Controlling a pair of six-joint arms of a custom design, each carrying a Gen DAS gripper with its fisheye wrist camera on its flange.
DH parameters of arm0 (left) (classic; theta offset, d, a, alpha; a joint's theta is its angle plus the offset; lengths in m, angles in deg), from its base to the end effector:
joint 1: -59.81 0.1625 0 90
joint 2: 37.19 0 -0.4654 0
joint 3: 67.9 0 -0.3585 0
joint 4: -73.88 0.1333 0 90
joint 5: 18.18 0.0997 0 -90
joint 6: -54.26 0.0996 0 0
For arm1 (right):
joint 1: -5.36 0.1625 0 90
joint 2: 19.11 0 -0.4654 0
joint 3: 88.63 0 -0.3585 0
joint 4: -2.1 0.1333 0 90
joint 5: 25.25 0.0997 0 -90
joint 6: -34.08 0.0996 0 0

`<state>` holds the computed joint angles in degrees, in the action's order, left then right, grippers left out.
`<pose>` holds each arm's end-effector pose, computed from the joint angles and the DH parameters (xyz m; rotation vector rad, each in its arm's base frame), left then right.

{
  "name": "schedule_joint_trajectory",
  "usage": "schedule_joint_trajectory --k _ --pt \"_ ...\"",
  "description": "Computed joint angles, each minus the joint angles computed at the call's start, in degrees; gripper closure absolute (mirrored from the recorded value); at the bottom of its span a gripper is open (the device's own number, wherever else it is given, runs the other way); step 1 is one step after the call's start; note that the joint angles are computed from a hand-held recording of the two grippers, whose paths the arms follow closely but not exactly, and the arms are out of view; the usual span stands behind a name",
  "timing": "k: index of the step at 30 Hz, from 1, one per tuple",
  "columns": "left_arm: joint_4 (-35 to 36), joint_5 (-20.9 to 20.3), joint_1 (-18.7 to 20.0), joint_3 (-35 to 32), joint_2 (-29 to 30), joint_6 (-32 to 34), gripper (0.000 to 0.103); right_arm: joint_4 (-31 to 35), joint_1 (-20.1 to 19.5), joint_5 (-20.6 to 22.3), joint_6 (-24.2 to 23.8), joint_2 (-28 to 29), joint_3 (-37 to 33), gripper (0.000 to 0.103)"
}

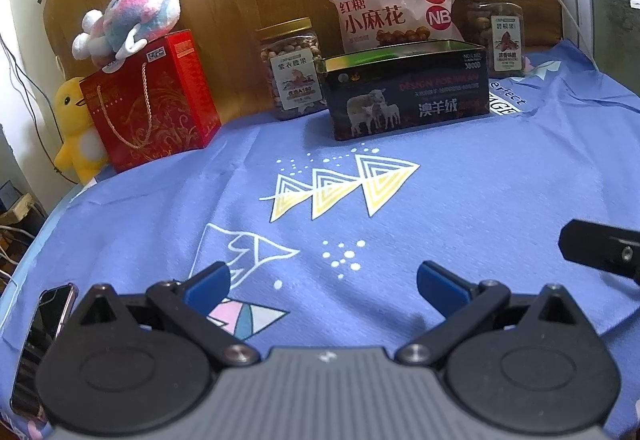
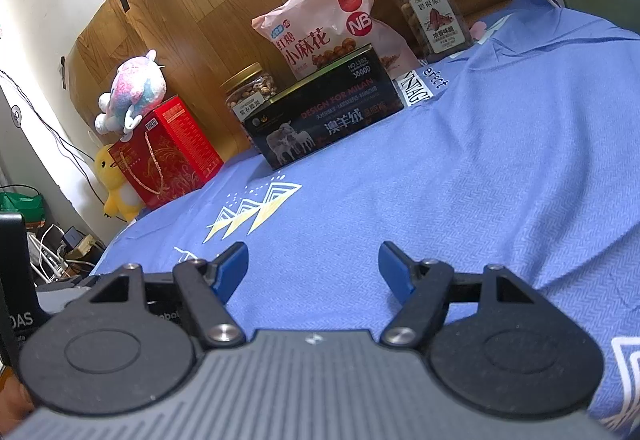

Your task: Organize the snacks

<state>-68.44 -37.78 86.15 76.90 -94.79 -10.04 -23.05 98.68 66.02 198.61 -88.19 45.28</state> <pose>-0.1946 -0.3498 0.1130 0.4143 1.9201 -0.9514 0.1501 -0.3235 0.1325 0.4345 -2.7134 1.2803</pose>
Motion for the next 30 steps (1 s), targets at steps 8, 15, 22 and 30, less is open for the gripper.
schedule_joint_trajectory --k 8,15,22,30 --pt "2.64 1.08 -0.03 -0.37 -0.32 -1.88 0.0 0.25 0.02 0.03 -0.03 -0.03 -0.17 0.029" --pt "4.96 1.74 0.19 -0.71 -0.68 -3.41 0.0 0.22 0.06 0.06 0.02 0.01 -0.15 0.029" --pt "6.15 1.61 0.43 -0.97 -0.85 -4.08 0.0 0.24 0.16 0.23 0.18 0.05 -0.22 0.029" --pt "4.82 0.66 1.17 -0.89 -1.14 -3.01 0.0 0.29 0.23 0.34 0.26 0.13 -0.31 0.029"
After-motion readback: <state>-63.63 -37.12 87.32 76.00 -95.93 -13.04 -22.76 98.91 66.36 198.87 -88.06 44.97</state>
